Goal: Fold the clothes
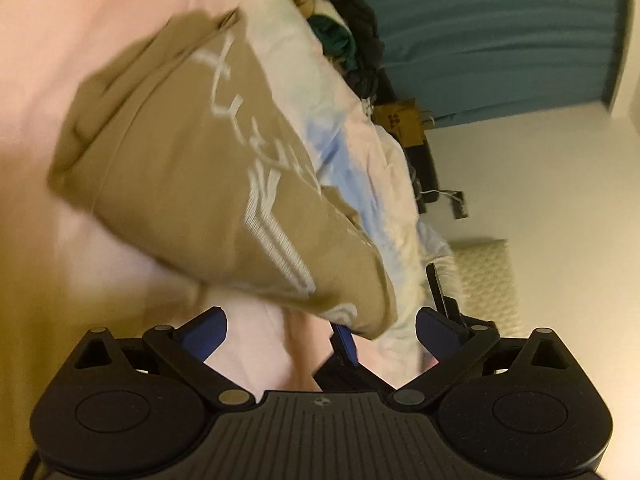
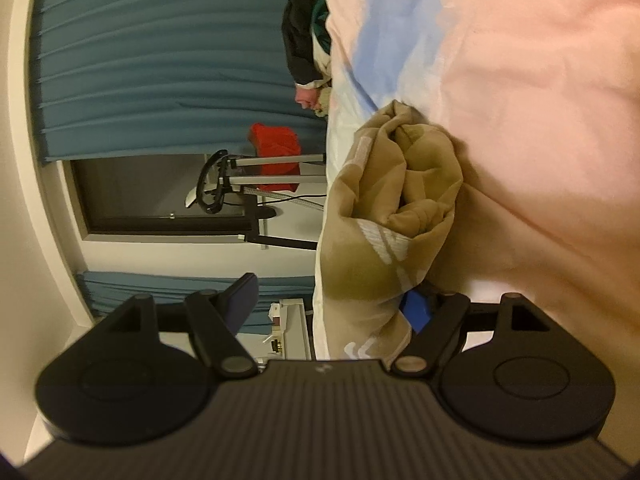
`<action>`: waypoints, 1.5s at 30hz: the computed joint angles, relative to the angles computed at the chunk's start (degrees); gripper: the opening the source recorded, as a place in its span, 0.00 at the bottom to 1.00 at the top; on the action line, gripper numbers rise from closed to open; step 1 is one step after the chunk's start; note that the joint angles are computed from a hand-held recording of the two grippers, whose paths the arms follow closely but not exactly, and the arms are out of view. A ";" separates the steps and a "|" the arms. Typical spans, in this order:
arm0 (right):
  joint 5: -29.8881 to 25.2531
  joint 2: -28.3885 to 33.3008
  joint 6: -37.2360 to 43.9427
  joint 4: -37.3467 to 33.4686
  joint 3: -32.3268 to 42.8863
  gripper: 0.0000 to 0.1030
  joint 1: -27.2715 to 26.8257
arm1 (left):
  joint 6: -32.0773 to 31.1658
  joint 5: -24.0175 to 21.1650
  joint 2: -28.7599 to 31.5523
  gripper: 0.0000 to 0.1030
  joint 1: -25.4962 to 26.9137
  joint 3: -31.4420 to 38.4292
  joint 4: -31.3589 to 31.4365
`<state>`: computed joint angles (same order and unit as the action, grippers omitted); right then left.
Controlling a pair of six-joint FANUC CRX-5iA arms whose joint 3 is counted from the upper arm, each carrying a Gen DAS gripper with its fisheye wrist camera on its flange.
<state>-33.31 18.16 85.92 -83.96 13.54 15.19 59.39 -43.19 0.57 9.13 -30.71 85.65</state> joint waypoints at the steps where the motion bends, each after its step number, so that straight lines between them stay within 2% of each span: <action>1: 0.00 0.12 0.15 0.04 0.15 0.76 0.02 | -0.41 -0.47 0.39 0.98 -0.20 -0.14 1.28; 4: -0.27 0.40 0.82 -1.04 0.20 0.76 -0.33 | -0.89 -2.56 1.96 0.98 -0.54 -0.09 4.09; 8: -0.50 0.46 3.11 -4.11 -0.21 0.76 -1.15 | 3.97 4.86 1.26 0.95 -1.43 -0.07 1.12; 10: -0.08 0.49 3.96 -5.22 -0.20 0.76 -1.27 | 3.32 9.76 0.72 0.91 -2.60 -1.06 4.63; 13: 0.47 0.63 0.50 -2.07 0.29 0.76 -0.52 | 3.16 18.27 -0.73 0.80 -4.59 -2.57 8.69; 15: 0.44 0.59 -4.34 3.21 0.74 0.76 0.68 | 2.84 20.32 -0.73 0.65 -5.23 -3.08 11.21; 16: 0.04 0.56 -6.98 6.31 0.94 0.76 1.34 | 4.13 20.91 -0.66 0.60 -5.11 -3.04 10.13; 17: -1.13 0.53 -9.56 9.75 1.13 0.76 2.00 | 5.85 21.40 -0.58 0.52 -4.85 -2.92 8.40; 19: -5.82 1.86 -13.10 14.02 3.21 0.76 2.73 | 7.44 22.57 -0.49 0.47 -4.96 -2.83 7.00; 22: -13.64 5.32 -10.35 8.49 6.54 0.75 1.57 | 4.31 25.34 -0.63 0.42 -7.03 -2.94 10.88; 24: -16.59 7.06 -8.51 5.74 8.28 0.75 1.33 | 2.00 26.59 -0.64 0.36 -8.00 -2.83 13.19; 26: -15.01 7.03 -8.37 6.04 8.20 0.76 1.84 | -0.48 27.51 -0.58 0.33 -8.86 -2.67 15.99; 30: -7.04 5.02 -10.96 5.23 4.22 0.74 1.96 | -5.45 27.95 -1.05 0.28 -9.92 -3.12 22.71; 33: 2.53 1.41 -14.66 9.56 -0.07 0.73 3.88 | -9.60 28.33 -1.61 0.27 -10.87 -3.88 27.60; 36: 6.20 0.59 -17.12 13.20 -1.21 0.70 5.20 | -11.07 28.30 -2.30 0.27 -11.04 -4.52 28.91; 38: 6.94 0.71 -21.71 19.81 -0.85 0.54 7.03 | -10.69 27.95 -2.57 0.27 -10.75 -4.77 28.50; 39: 7.22 0.57 -23.23 22.24 -0.87 0.49 7.69 | -10.32 27.70 -2.77 0.26 -10.55 -4.95 28.12; 40: 7.54 0.44 -24.53 24.30 -0.93 0.38 8.27 | -10.12 27.51 -2.82 0.26 -10.45 -4.98 27.86; 41: 8.03 0.25 -24.81 24.92 -1.18 0.31 8.52 | -8.99 27.11 -2.92 0.26 -9.83 -4.95 25.64; 43: 9.04 -0.73 -23.67 24.51 -2.41 0.26 8.65 | -6.40 26.20 -3.13 0.25 -8.39 -4.78 20.43; 45: 11.07 -2.01 -26.68 28.97 -3.29 0.24 10.24 | -1.76 24.20 -3.56 0.25 -6.50 -4.66 14.87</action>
